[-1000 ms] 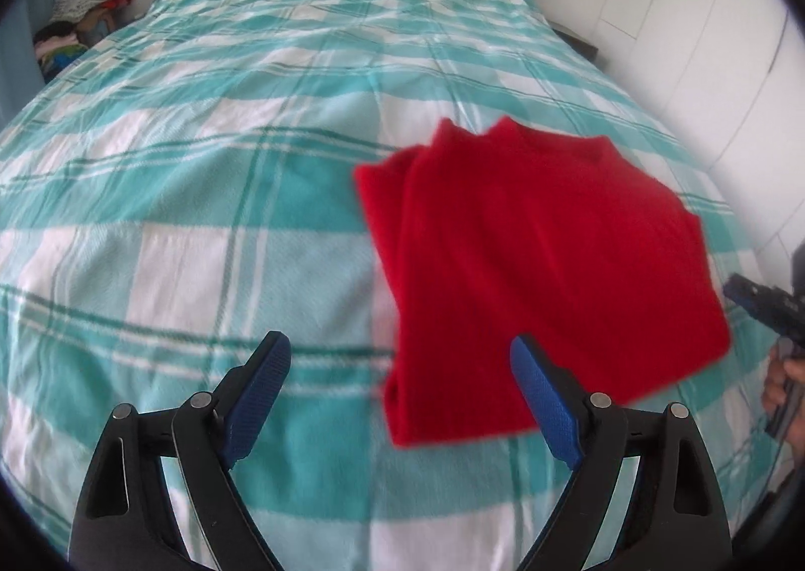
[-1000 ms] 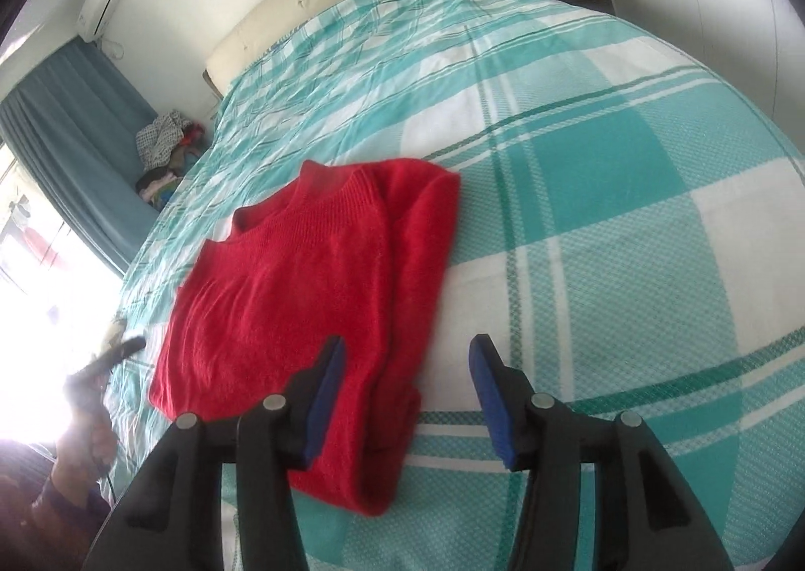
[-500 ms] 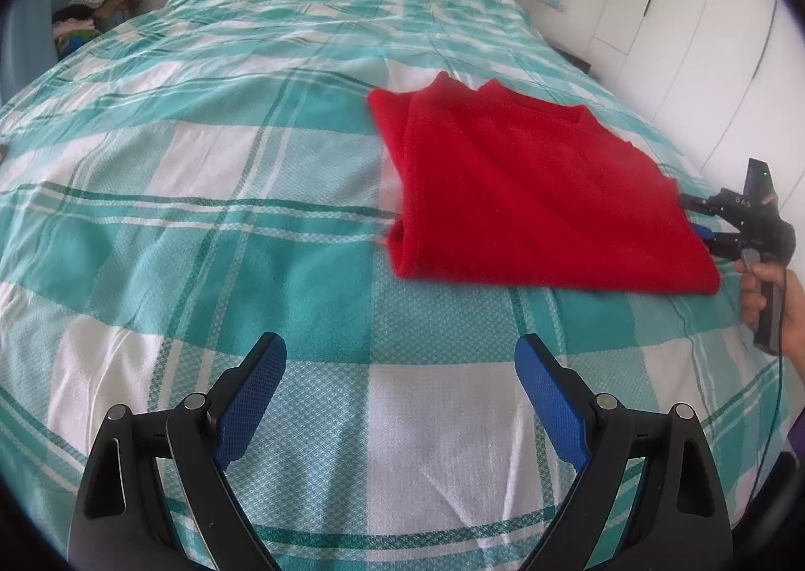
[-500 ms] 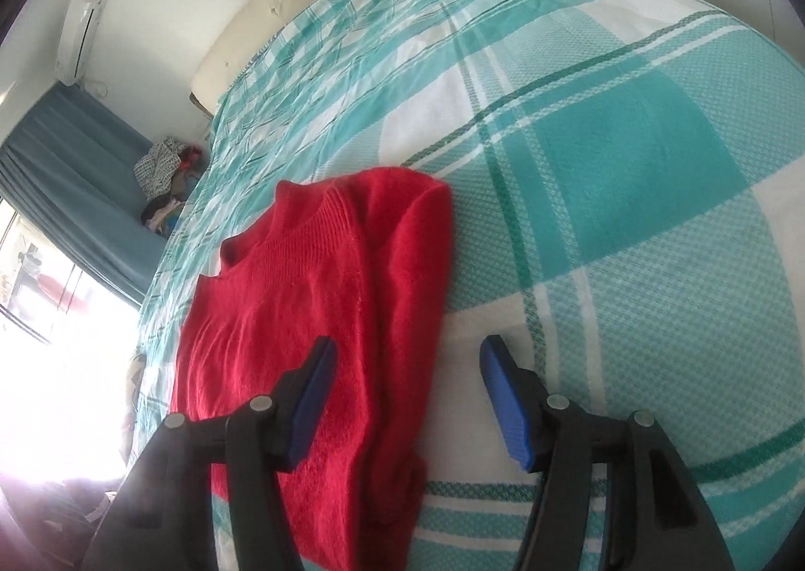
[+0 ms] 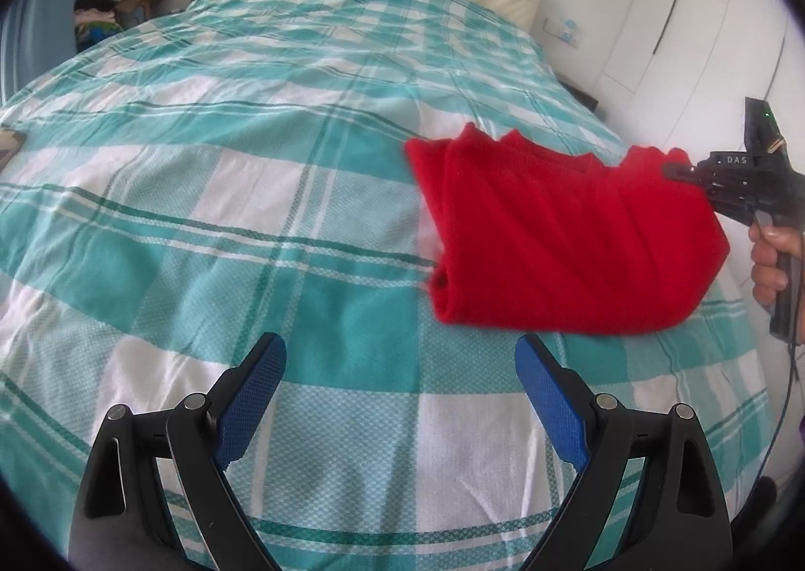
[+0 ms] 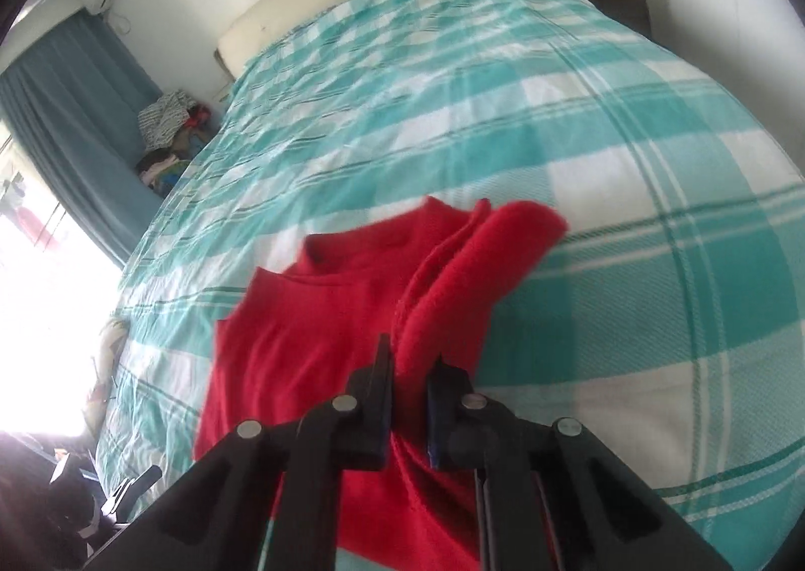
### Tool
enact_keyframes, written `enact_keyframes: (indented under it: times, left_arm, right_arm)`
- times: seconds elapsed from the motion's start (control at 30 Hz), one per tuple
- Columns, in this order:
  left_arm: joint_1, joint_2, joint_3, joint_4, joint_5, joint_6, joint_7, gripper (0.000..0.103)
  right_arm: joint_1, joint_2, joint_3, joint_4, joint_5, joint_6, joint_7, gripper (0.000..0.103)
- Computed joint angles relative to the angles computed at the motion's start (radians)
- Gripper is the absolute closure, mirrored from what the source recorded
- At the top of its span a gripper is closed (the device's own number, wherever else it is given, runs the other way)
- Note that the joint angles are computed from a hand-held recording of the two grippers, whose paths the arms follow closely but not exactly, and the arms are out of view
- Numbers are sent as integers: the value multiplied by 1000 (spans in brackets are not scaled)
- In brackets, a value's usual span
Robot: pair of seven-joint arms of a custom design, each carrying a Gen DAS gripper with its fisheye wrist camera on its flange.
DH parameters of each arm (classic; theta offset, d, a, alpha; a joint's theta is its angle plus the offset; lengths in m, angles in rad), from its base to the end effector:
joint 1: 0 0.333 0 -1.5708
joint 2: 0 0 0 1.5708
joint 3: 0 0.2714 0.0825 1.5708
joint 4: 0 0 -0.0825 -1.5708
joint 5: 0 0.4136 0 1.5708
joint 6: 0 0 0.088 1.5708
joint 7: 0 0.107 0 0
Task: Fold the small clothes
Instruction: 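Grasp the edge of the folded sweater with the right tool, then fold the held edge over the sweater and open the right tool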
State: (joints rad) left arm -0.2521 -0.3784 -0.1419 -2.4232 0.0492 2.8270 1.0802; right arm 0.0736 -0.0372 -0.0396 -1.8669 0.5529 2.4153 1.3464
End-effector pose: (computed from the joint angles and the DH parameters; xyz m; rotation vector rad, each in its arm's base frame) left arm 0.4786 -0.2046 0.4842 -1.9017 1.8189 -0.9747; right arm 0.6255 0.0238 0.5414 -1.6585 1.7440 -0.1694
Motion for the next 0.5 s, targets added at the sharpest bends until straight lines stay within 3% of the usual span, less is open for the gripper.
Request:
enact_keyframes:
  times: [0.23, 0.5]
  left_arm:
    - [28, -41, 20, -41, 2, 9, -46, 10]
    - [36, -54, 29, -58, 17, -4, -26, 10]
  right_arm:
    - [108, 183, 83, 225, -127, -45, 178, 93]
    - [205, 347, 97, 334, -281, -44, 379, 90]
